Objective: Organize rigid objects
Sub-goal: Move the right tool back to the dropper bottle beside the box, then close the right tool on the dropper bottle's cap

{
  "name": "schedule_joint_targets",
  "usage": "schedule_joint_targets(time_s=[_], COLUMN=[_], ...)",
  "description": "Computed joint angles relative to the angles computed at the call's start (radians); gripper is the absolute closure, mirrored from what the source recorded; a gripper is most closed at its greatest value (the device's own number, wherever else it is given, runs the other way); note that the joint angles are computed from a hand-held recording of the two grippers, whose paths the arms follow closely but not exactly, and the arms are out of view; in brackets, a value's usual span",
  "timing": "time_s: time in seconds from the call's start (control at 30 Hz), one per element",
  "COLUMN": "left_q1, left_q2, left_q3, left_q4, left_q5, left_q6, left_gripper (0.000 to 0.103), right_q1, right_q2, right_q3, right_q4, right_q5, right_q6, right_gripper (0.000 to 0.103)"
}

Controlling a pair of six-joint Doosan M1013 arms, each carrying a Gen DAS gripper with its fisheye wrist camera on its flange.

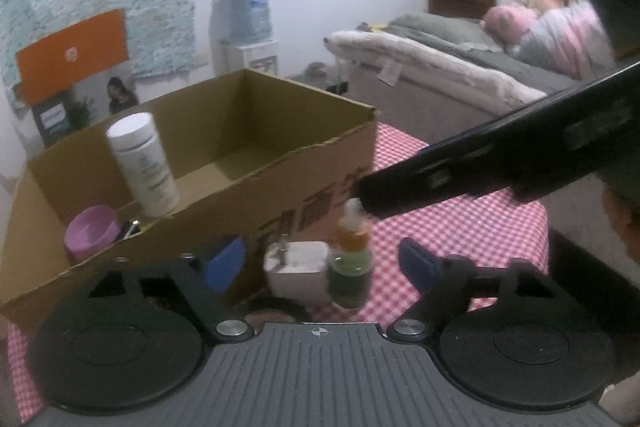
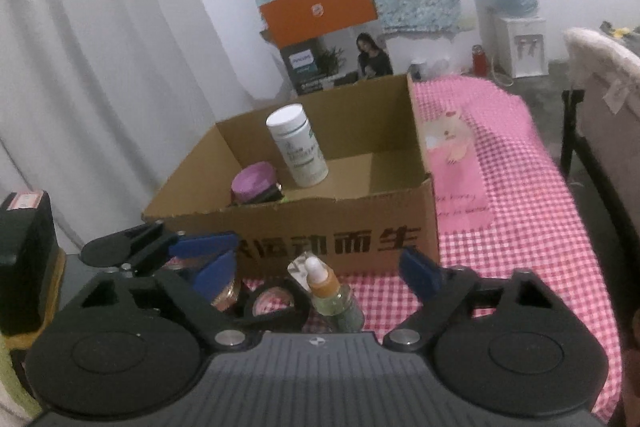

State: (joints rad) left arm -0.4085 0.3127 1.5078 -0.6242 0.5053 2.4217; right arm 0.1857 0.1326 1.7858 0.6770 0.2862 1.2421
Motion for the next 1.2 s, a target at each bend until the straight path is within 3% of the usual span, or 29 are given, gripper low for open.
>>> schedule_joint_targets(time_s=[0.07, 0.2, 0.33, 0.43, 0.57, 0.87, 1.2], left_q1=[-0.005, -0.007, -0.012, -0.017, -0.023, -0.044, -0.049], left_q2=[0.002, 0.008, 0.015, 0.025, 0.035, 0.032, 0.020], left_q3=[0.000, -0.004, -0.010, -0.021, -0.034, -0.022, -0.010], left_q4=[-0.003, -0.023, -0.030, -0.021, 0.009, 0.090, 0.087], left_q5=[0.002, 0.012, 0.024, 0.032, 0.040, -0.006, -0.026], left_q6=[0.008, 0.024, 0.039, 0.029, 0.001, -0.022, -0.025], left_gripper=[0.034, 0.047, 0.063, 0.069, 0.074, 0.074, 0.077], right_q1=[-0.003, 0.002, -0.001, -0.010, -0.022, -0.036, -0.031], right_q2=[0.012, 0.031, 0.043, 0.051, 0.058, 0.069, 0.061], right_q3=[-0.008, -0.023, -0.030, -0.034, -0.035, -0.038, -0.031], right_q4=[0.033, 0.017, 0.037, 0.063, 0.083, 0.167, 0.181], right_q5=[0.024, 0.044, 0.061, 0.077, 0.090, 0.112, 0.112], right_q6=[-0.047, -0.077, -0.123, -0.142, -0.142, -0.202, -0.227], right_gripper=[0.035, 0.043, 0.058, 0.069, 0.072, 0.072, 0.080])
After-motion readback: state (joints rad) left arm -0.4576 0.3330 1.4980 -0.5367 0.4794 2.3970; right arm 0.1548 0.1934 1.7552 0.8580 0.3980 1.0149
